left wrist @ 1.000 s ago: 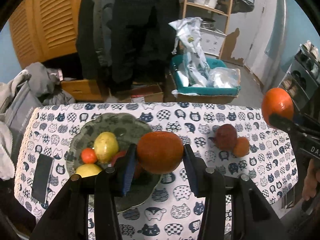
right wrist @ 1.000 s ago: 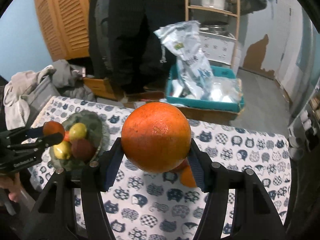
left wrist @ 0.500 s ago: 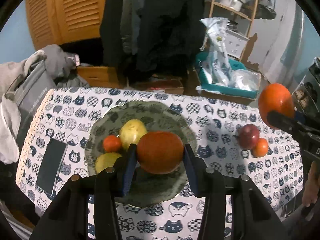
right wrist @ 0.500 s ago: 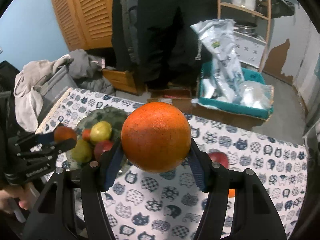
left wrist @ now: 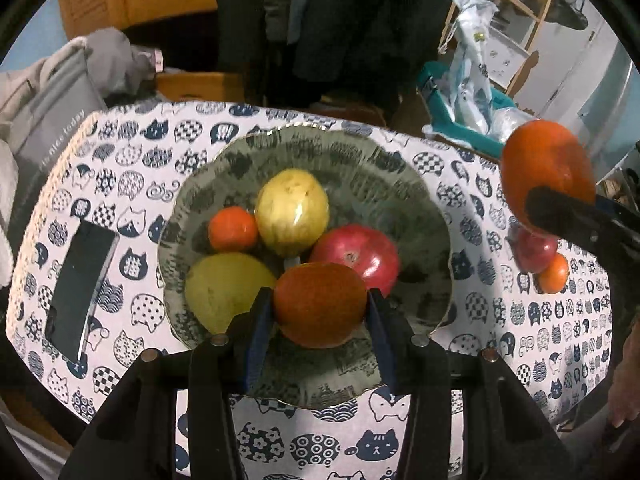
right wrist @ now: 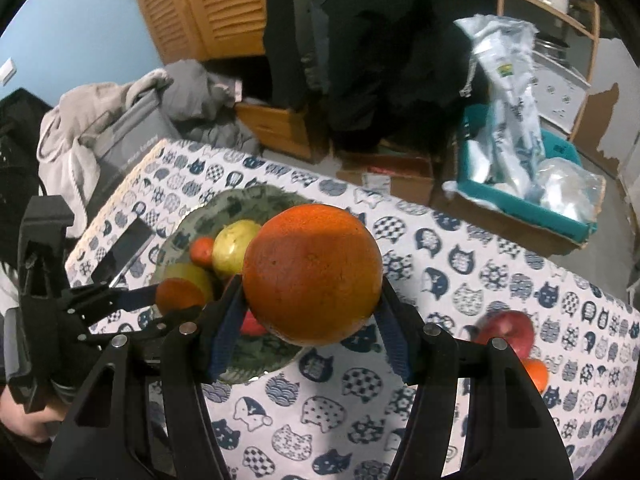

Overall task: Organize fruits
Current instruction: 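Lower the mandarin into the bowl and open the left tool while the right tool holds the orange above it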

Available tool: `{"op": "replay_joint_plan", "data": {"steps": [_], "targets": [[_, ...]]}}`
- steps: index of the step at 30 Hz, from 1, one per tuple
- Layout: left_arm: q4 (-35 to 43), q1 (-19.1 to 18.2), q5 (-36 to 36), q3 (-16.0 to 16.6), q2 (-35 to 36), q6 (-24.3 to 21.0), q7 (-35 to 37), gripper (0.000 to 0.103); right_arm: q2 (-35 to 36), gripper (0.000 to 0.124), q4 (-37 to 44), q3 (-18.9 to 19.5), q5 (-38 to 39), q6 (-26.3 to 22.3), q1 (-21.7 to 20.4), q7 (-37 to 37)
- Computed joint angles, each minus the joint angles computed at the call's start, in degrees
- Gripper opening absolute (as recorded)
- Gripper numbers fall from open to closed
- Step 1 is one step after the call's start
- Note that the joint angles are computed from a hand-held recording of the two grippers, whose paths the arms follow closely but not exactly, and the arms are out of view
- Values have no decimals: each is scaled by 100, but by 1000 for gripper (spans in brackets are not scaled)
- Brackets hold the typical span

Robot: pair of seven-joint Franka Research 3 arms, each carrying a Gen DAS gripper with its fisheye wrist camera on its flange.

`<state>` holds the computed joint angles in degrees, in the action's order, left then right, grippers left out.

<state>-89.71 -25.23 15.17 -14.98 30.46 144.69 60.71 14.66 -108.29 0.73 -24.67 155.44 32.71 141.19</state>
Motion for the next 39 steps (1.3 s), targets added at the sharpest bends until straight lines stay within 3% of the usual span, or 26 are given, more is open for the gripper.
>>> {"op": "replay_joint_plan", "data": {"steps": [11,13,15,16,39], "targets": [[77,92,-214,-38,179,-215,108,48,551,63,426,48,749,-104,6,-620],[16,110,-231,-35,153,-119,103,56,614,63,477,39,881,-104,12,-709],[-12,98,-200,-7,122,-69,66,72,686,63,543,22,988,-121,26,-788],[-45,100,-183,7,97,-11,39,74,723,63,573,21,1054,-122,23,-831],[-194,326,270,355,-90,266,-1003,74,1961,63,2074,-37,2168,-636,-98,-1694]]}}
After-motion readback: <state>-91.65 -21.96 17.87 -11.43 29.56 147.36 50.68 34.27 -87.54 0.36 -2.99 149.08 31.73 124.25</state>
